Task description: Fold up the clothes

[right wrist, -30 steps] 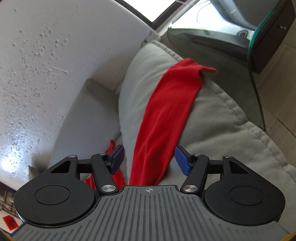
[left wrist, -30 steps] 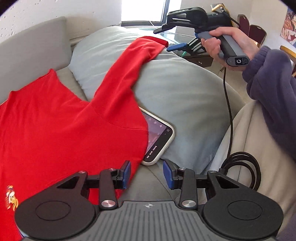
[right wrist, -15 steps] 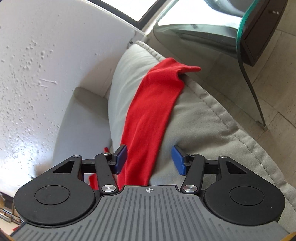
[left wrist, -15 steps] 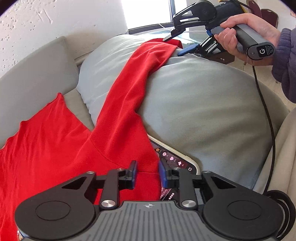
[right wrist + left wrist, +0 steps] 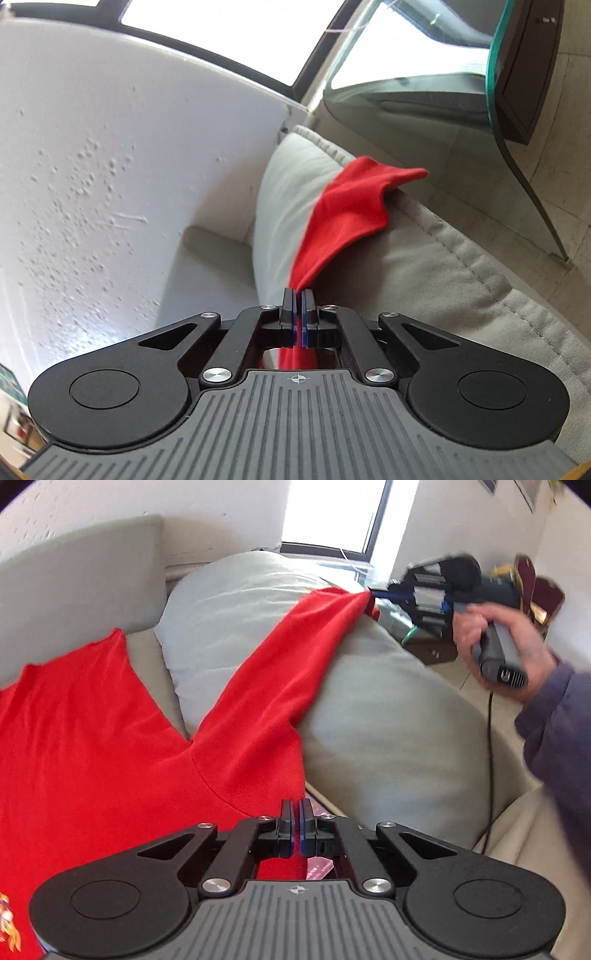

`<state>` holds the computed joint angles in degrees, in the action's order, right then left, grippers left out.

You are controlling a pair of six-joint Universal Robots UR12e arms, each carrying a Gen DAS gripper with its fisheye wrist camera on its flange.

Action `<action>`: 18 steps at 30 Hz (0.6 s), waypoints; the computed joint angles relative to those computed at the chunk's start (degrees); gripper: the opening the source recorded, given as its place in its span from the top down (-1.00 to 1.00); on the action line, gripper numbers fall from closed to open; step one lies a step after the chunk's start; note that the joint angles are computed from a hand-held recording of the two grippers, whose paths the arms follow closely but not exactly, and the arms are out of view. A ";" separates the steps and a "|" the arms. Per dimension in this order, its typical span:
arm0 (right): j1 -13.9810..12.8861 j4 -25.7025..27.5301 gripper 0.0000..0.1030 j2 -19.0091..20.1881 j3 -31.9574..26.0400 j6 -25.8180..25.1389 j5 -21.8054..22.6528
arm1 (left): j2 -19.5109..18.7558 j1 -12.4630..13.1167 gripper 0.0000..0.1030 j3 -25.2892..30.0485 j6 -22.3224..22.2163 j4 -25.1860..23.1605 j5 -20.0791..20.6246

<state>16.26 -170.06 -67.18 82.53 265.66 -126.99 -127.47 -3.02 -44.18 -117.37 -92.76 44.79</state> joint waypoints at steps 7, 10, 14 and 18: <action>-0.55 3.25 0.86 -2.73 3.30 10.30 -0.50 | -5.78 0.93 0.97 11.54 -6.29 -13.94 -4.44; -2.03 1.65 0.25 -3.31 4.56 8.90 7.68 | -5.19 0.86 0.97 10.71 -4.86 -13.95 -4.25; -1.88 -0.57 -0.43 -2.10 3.36 4.38 7.62 | -5.29 1.03 0.98 11.02 -4.22 -14.36 -4.63; -1.54 1.89 -0.41 -0.14 0.23 -1.58 3.91 | -6.26 1.49 0.98 12.87 -5.50 -15.17 -5.72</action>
<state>14.71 -168.17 -67.32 82.76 264.08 -123.08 -133.73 -1.54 -31.31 -122.87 -107.93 39.07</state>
